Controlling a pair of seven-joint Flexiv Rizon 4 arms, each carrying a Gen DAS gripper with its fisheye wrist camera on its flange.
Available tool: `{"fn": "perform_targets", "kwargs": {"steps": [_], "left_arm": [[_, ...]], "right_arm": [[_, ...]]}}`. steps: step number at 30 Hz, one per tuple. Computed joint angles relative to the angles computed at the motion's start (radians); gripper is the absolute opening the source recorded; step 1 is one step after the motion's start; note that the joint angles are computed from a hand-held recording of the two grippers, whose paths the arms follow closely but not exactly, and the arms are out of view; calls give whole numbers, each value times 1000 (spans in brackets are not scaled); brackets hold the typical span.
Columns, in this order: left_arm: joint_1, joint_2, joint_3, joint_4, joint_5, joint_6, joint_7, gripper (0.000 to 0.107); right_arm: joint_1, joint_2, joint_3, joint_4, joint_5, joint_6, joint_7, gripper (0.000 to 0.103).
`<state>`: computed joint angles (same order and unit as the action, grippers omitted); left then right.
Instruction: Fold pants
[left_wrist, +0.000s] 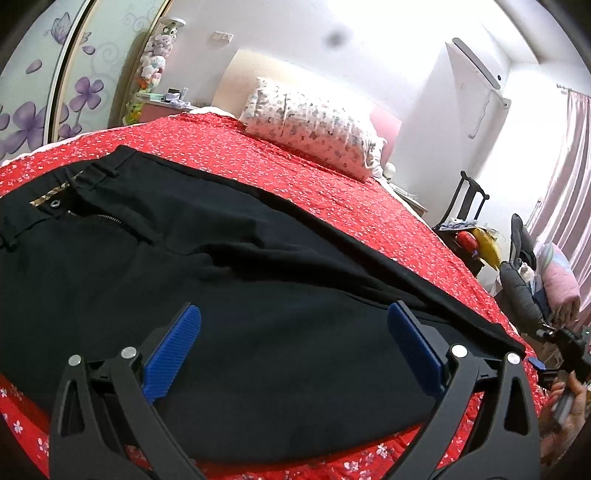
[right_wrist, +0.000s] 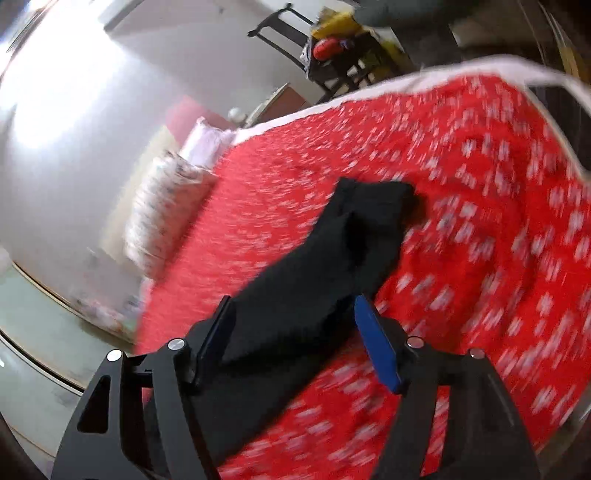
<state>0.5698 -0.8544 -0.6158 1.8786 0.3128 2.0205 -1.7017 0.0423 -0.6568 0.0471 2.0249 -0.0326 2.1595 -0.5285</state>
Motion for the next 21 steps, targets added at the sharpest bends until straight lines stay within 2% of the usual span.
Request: {"fn": "perform_targets", "kwargs": {"steps": [4, 7, 10, 13, 16, 19, 21], "left_arm": [[-1, 6, 5, 5, 13, 12, 5, 101], [-1, 10, 8, 7, 24, 16, 7, 101], [5, 12, 6, 11, 31, 20, 5, 101], [7, 16, 10, 14, 33, 25, -1, 101], [19, 12, 0, 13, 37, 17, -11, 101], [35, 4, -21, 12, 37, 0, -16, 101], [44, -3, -34, 11, 34, -10, -13, 101]], "right_arm": [[-198, -36, 222, -5, -184, -22, 213, 55], [-256, -100, 290, -40, -287, 17, 324, 50], [-205, -111, 242, -80, -280, -10, 378, 49], [-147, -105, 176, -114, -247, -90, 426, 49], [-142, -114, 173, -133, -223, -152, 467, 46], [-102, -118, 132, -146, -165, -187, 475, 36], [-73, -119, 97, -162, -129, -194, 463, 23]]}}
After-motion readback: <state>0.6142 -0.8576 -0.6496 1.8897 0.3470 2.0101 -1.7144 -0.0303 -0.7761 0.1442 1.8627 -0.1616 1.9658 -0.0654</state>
